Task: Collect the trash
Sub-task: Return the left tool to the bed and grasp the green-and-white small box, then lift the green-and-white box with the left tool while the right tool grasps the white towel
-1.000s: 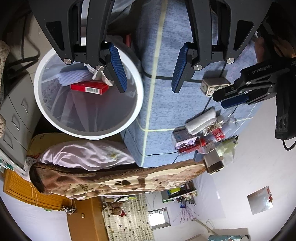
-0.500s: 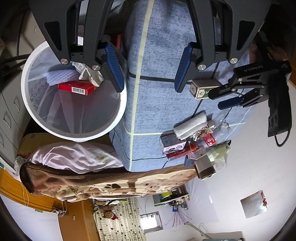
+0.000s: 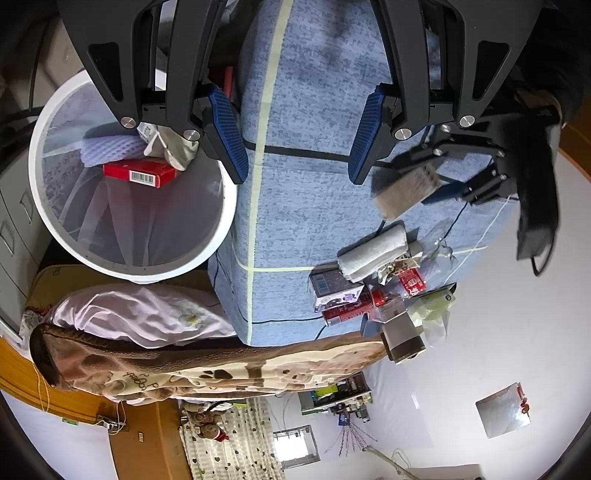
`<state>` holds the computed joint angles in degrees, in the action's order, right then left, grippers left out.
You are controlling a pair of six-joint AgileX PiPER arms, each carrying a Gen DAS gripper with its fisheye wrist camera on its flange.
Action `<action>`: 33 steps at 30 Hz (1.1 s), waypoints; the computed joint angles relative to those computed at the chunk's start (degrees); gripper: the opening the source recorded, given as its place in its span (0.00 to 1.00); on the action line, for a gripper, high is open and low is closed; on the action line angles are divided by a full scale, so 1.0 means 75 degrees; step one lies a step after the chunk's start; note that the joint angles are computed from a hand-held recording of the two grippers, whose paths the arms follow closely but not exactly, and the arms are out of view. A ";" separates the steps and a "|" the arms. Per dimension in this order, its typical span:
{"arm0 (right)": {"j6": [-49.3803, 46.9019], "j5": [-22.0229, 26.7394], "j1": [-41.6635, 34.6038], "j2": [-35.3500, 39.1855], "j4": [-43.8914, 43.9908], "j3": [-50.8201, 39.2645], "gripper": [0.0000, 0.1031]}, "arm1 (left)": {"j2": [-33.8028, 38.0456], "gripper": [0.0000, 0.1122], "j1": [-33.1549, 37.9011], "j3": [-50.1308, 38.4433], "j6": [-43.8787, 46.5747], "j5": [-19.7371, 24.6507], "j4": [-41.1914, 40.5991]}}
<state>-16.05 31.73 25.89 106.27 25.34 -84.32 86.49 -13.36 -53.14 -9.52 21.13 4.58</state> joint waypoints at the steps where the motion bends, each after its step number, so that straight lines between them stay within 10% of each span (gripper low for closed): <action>1: -0.0017 -0.0001 -0.0007 0.0001 0.0031 0.0005 0.56 | 0.0079 0.51 -0.0012 -0.0005 -0.0206 0.0035 0.0100; 22: -0.0907 -0.0212 0.0201 0.0319 0.0692 -0.0364 0.59 | -0.0174 0.29 0.0336 0.0205 -0.1664 -0.0313 0.0166; 33: 0.0200 0.1289 0.0394 0.1366 0.0027 -0.2133 0.60 | -0.0749 0.29 0.0919 0.0631 -0.3775 -0.0008 0.2208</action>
